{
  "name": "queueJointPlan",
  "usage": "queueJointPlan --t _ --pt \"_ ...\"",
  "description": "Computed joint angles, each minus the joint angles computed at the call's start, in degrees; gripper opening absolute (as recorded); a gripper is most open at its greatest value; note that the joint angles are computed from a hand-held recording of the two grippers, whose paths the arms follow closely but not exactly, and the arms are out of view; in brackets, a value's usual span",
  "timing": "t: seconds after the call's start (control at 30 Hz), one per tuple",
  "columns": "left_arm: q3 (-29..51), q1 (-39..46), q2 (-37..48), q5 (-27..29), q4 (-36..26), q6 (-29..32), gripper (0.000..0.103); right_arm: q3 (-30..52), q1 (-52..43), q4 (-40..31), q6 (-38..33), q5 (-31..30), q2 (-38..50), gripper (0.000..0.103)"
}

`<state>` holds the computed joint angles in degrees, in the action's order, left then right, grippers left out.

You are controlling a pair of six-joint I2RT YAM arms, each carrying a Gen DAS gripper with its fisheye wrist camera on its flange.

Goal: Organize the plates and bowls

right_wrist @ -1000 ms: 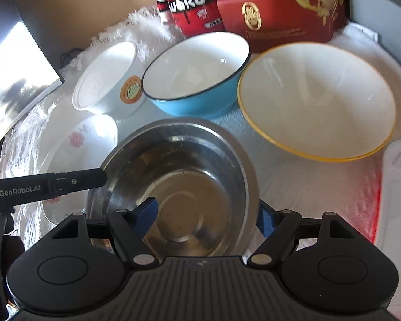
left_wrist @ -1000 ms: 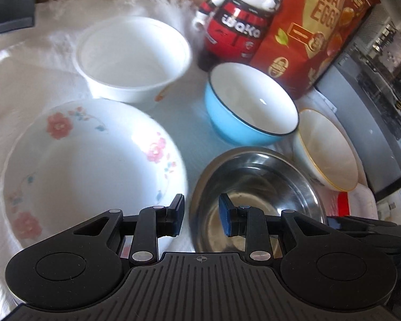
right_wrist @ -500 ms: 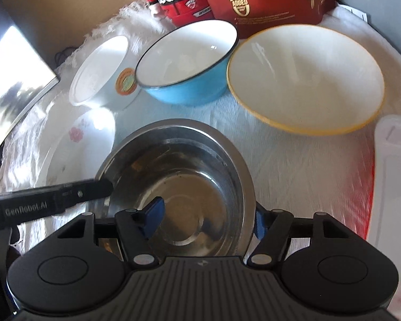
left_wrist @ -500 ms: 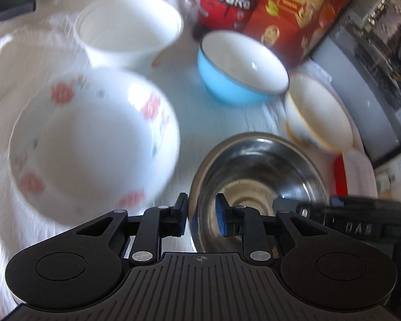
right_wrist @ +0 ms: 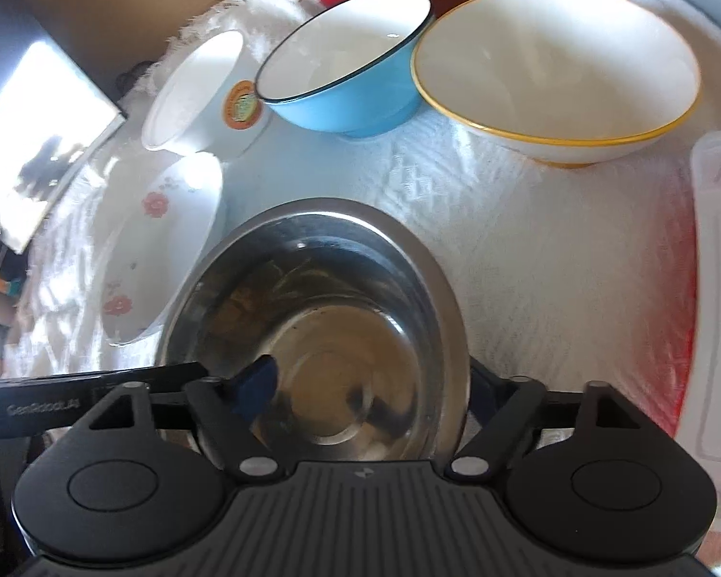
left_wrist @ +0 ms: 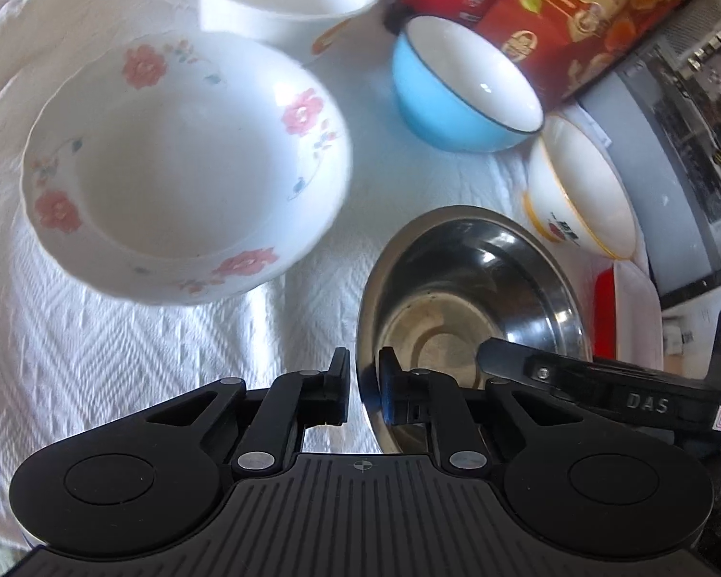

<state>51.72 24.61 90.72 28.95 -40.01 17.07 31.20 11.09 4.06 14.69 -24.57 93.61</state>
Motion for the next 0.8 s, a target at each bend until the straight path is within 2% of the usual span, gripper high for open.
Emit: queueJointPlan --t 0.07,0.13,0.17,0.3,0.5,0.57,0.67,0.73,0.8 --pt "0.2 0.6 -0.1 0.6 -0.8 -0.1 0.015 0.1 -1.1 0.5 -0.5 -2.2 0.8 0.092" --pt "0.1 1.1 -0.6 1.2 -1.2 0.3 0.014 1.1 -1.9 -0.3 -1.6 -4.7 2.1 0.103" --pt "0.1 1.4 -0.6 1.6 -1.4 0.6 0.014 2.0 -2.1 -1.3 -2.6 -6.0 3.0 0.103" --pt "-0.2 2.6 -0.6 3.1 -1.8 0.7 0.012 3.4 -0.1 -3.7 -4.8 -3.6 3.0 0.103" --pt "-1.1 0.6 -0.9 0.7 -1.4 -0.1 0.012 5.0 5.7 -7.3 -11.5 4.1 2.4 0.103" --pt "-1.0 -0.5 -0.7 -0.4 -0.9 -1.2 0.012 5.3 5.6 -7.5 -10.4 4.3 2.3 0.1" --pt "-0.4 -2.2 0.4 -1.9 -0.1 -3.6 0.012 4.2 5.0 -6.0 -6.7 5.6 1.1 0.085" --pt "0.3 -2.9 1.9 -2.0 -0.1 -4.6 0.012 3.3 5.6 -5.0 -6.6 8.1 0.3 0.067" --pt "0.7 -3.2 2.5 -2.1 -0.2 -4.7 0.012 3.1 7.0 -4.7 -6.9 11.0 0.1 0.061"
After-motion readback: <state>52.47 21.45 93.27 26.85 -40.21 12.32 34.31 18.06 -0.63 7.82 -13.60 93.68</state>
